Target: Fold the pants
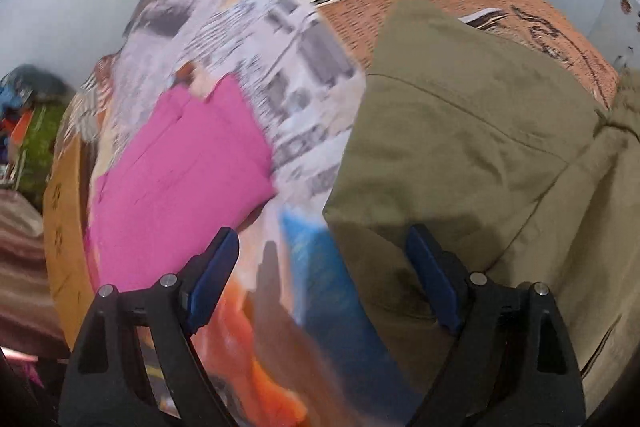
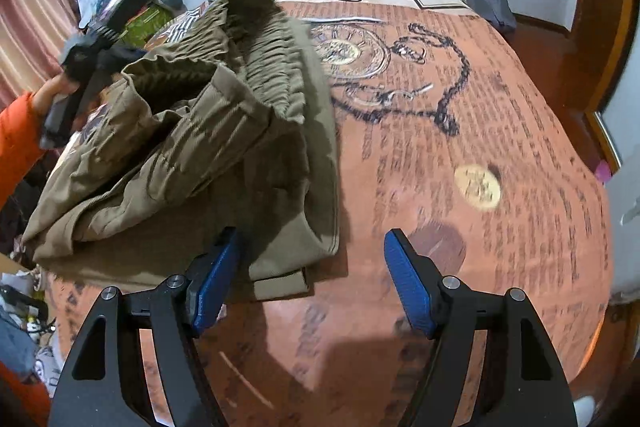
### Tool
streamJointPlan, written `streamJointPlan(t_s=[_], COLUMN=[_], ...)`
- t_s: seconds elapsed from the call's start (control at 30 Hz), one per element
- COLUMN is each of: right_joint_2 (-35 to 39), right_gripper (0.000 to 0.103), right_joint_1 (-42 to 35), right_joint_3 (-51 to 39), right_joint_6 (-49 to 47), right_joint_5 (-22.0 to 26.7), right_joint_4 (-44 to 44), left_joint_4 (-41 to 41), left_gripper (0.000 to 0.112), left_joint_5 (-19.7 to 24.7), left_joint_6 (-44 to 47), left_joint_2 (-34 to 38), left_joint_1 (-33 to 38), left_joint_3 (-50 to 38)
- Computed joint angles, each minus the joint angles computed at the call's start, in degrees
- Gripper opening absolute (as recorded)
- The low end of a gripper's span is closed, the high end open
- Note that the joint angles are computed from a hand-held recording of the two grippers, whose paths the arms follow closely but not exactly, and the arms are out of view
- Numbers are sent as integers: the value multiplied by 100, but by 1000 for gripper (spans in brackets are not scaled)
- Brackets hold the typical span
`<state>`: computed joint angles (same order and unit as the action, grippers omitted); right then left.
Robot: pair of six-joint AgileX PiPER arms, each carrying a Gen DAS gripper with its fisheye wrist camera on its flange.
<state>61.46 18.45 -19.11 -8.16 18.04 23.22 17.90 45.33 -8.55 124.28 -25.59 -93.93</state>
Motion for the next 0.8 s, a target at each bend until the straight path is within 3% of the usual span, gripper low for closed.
streamJointPlan(t_s=[0.17, 0.33, 0.47, 0.67, 0.8], right_joint_2=[696, 1529, 1943, 1559, 879], right_gripper=[69, 69, 69, 69, 69], right_joint_1=[-583, -911, -886, -875, -997], right_joint_3=[-349, -927, -1370, -1568, -1531], right_joint_6=[-1983, -3278, -2928, -1595, -1294], right_joint_5=[-143, -316, -506, -324, 61], right_joint_4=[1280, 2093, 1705, 367, 175], left_joint_4=[291, 504, 1351, 1083, 1307], left_gripper=[88, 88, 88, 85, 82], left_joint_5=[-496, -974, -1300, -1591, -1242], left_joint_6=[-809, -1785, -3532, -3892, -3962], left_joint_2=[-842, -1744, -2440, -3191, -3643], left_joint_1=[149, 170, -131, -76, -244], left_joint_3=[1427, 3000, 4131, 4925, 4982])
